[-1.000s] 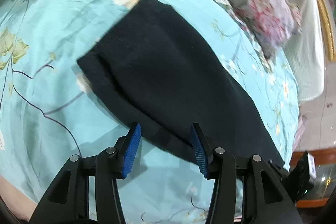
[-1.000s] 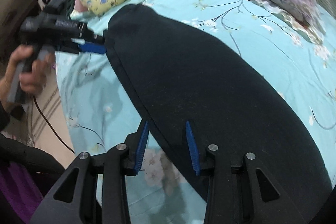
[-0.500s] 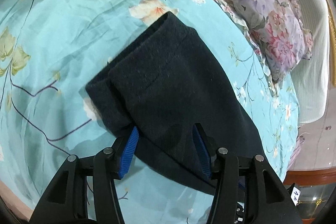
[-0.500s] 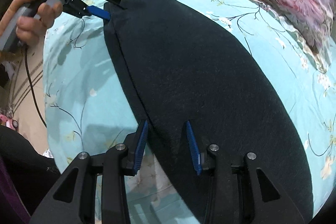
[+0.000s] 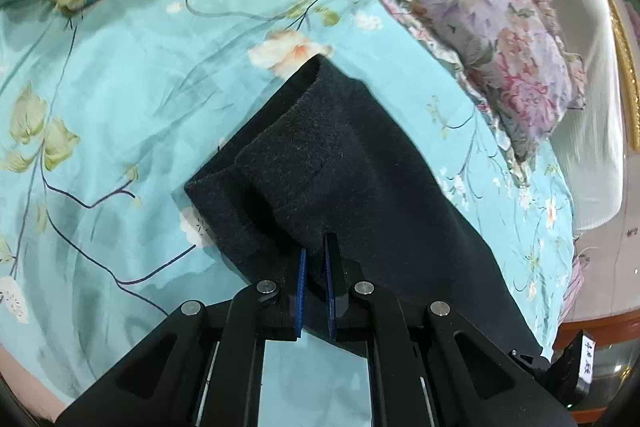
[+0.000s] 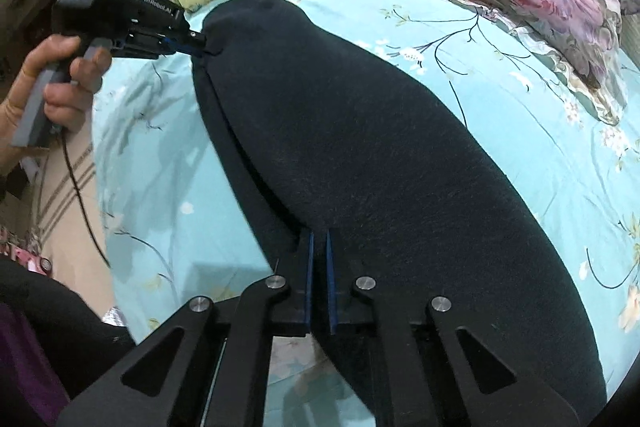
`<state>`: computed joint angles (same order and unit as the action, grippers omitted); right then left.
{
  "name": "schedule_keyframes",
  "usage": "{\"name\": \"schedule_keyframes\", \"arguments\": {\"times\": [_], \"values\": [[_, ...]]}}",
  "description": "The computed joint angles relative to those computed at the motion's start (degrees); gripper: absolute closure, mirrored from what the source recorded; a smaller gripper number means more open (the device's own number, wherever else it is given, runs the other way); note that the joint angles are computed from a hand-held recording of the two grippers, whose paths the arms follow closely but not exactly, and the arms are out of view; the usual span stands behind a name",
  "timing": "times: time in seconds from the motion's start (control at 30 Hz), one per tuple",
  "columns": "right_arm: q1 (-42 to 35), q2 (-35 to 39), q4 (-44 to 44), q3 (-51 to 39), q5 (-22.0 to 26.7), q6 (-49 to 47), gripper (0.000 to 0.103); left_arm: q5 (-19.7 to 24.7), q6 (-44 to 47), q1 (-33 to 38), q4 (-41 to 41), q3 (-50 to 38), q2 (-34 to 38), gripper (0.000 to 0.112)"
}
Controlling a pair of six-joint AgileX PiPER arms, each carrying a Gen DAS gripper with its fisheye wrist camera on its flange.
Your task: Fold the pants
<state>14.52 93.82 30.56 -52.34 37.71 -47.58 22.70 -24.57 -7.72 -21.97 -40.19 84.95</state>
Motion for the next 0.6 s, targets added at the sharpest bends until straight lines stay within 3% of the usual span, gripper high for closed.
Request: {"name": "schedule_keyframes", "arguments": {"times": [0.37,0.6], "values": [[-1.75,-4.39,3.63,1.08,3.78,-3.36,0.097,1.38,-9.72,-3.97,10.92,0.79,-7.16,0.108],[-1.89,-4.36,3.93,2.27,4.72,-4.42,0.097,1.07,-10.06,-4.40,10.73,4.26,-7.82,0.108]]}}
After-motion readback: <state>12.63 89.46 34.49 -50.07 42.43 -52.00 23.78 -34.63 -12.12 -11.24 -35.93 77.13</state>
